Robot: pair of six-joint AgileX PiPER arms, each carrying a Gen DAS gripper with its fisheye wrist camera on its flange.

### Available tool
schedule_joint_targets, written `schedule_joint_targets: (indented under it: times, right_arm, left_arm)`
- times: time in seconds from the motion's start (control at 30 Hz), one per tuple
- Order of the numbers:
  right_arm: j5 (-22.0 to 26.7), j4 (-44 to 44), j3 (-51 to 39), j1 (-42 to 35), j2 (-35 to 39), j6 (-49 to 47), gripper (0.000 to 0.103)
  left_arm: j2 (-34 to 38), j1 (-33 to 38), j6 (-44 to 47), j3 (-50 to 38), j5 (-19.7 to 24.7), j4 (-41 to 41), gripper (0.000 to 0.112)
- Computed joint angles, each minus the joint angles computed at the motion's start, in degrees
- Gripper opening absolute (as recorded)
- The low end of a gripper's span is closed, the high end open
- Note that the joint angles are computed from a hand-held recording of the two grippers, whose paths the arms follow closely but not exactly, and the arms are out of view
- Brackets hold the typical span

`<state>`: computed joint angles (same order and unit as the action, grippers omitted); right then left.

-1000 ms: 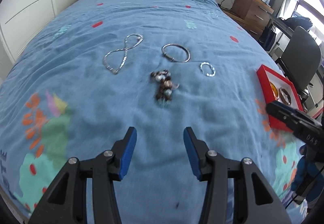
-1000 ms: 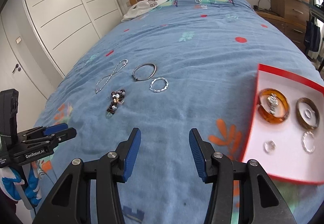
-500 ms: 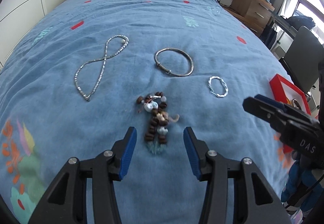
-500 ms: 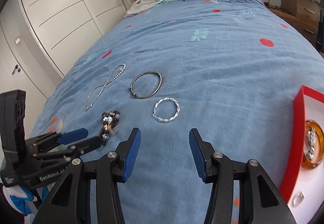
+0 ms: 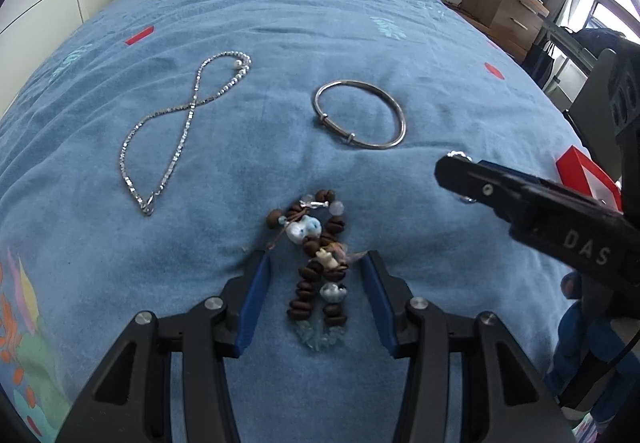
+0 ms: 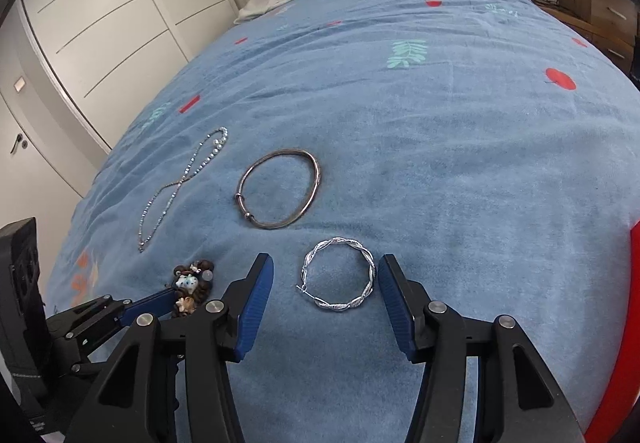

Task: Organize jewelry
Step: 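Grasp the beaded charm with the left tool while the right tool grasps the twisted hoop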

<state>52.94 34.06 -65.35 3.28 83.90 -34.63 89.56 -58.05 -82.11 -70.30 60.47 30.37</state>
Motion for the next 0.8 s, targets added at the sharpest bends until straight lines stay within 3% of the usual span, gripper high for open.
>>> schedule_joint_targets:
  times: [0.2,0.27,0.37,0.5,0.8]
  right_arm:
    - [-2.07,-0.68,1.16,1.18,0.55,1.11,0.053]
    - [-2.54,-1.65,1.34,1.50,0.44,1.49,0.044]
    - [-2.92,-1.41,2.03,1.30,0.15,0.93,0.043]
    - [-3.62,-1.12,3.69,1.25,-1.34,0.11,0.042]
    - [-0.65,-0.10,6.17,-0.22,-6.01,-1.80,0.042]
  left_arm:
    - [-0.01,0.58,-1.33,0.94,-1.52,0.88,0.045]
    - [0.19,0.63,-1.36,0.82,-1.49,1.16,0.044]
    - [0.28,0.30,-1.37,0.67,-1.37,1.35,0.039]
    - [-0.31,0.42,-0.88,0.95,-1.54,0.91,0.021]
    - [-3.52,-2.28,-5.60,2.88,-0.25,0.79,0.011]
